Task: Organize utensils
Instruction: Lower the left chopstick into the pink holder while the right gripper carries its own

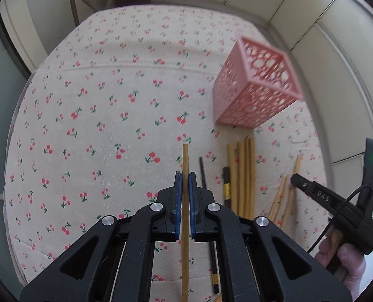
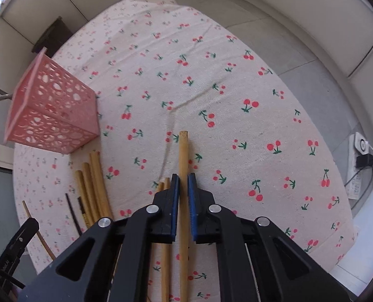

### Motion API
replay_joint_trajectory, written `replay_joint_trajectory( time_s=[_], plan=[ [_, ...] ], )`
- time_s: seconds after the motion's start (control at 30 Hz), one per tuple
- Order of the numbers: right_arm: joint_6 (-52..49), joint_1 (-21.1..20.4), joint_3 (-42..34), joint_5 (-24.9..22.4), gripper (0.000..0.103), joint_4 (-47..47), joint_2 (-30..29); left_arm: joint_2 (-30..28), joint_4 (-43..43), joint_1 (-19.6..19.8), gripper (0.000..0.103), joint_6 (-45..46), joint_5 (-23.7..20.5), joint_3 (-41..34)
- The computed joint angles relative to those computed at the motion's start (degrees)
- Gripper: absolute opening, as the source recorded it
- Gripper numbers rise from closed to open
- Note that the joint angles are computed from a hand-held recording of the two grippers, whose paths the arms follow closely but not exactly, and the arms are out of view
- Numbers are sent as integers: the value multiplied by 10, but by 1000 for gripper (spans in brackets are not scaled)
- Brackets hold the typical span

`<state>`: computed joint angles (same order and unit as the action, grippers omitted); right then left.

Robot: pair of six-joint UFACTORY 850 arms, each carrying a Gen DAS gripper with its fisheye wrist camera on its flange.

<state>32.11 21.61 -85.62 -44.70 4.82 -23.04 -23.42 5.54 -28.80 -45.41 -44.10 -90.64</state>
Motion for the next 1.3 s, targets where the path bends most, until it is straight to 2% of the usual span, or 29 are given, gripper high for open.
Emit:
replay_joint_trajectory(
  time_s=[0.17,0.23,0.4,0.6,0.77,0.9,1.0,1.13,1.23,1.3],
  plan=[
    [-36,-6,39,62,8,11,69,54,39,-2,5,-25,77,39],
    [-55,-8,52,87,8,9,98,72,82,-16,5,-63,87,47],
    [-120,-17,85,133,8,39,168,117,180,-39,5,-127,93,71],
    [-180,-43,87,167,8,106,219,146,319,-76,5,-203,39,64],
    [-192,-67,32,185,8,151,199,143,404,-83,5,-261,23,12],
    [-206,-83,-23,193,8,199,162,110,441,-79,5,-274,29,-66],
    [-205,-88,-62,193,8,213,133,66,437,-73,5,-254,31,-134],
    [-192,-82,-106,193,8,199,100,0,382,-53,5,-206,35,-210],
    [-188,-77,-125,193,8,194,80,-33,389,-43,6,-212,42,-229],
    [-191,-73,-132,191,8,201,71,-29,362,-33,7,-203,66,-214]
  ],
)
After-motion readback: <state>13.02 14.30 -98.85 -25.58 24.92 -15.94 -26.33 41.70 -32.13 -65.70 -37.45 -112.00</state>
